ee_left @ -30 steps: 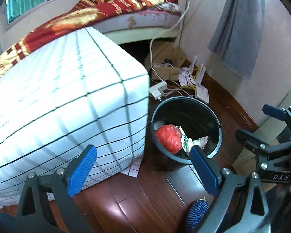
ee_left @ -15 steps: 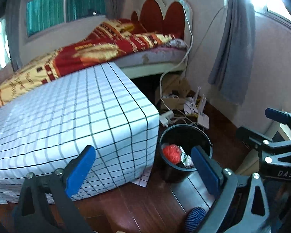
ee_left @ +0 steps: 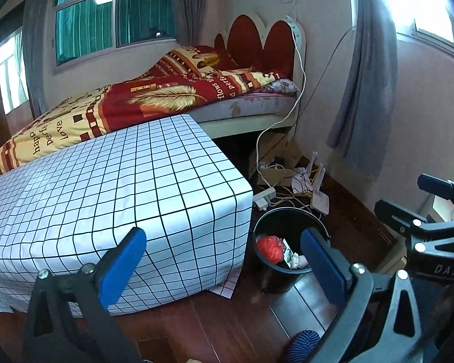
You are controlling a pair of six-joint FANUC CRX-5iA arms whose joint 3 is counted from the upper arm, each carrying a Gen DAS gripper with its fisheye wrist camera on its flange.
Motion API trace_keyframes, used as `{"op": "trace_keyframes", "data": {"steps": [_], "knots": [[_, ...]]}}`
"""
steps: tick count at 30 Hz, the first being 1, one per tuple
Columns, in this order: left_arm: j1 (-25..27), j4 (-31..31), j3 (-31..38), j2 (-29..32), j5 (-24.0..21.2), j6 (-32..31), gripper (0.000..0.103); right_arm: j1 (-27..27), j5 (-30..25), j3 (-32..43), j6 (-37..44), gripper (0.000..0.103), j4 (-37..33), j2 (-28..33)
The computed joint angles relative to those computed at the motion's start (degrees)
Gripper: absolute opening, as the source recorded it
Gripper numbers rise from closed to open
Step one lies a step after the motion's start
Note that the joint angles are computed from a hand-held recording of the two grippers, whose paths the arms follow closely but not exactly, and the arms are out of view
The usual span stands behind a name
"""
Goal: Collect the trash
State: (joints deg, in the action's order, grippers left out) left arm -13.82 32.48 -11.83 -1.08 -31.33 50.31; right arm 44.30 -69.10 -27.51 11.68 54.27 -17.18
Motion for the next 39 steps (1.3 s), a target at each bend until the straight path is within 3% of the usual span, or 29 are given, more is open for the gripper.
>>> {"op": "trace_keyframes", "data": {"steps": [39], "knots": [[-0.08, 1.55, -1.20, -1.15, 0.63, -2.78, 0.103, 0.82, -0.47, -0.87, -0.89, 0.103, 0.78, -1.14]]}}
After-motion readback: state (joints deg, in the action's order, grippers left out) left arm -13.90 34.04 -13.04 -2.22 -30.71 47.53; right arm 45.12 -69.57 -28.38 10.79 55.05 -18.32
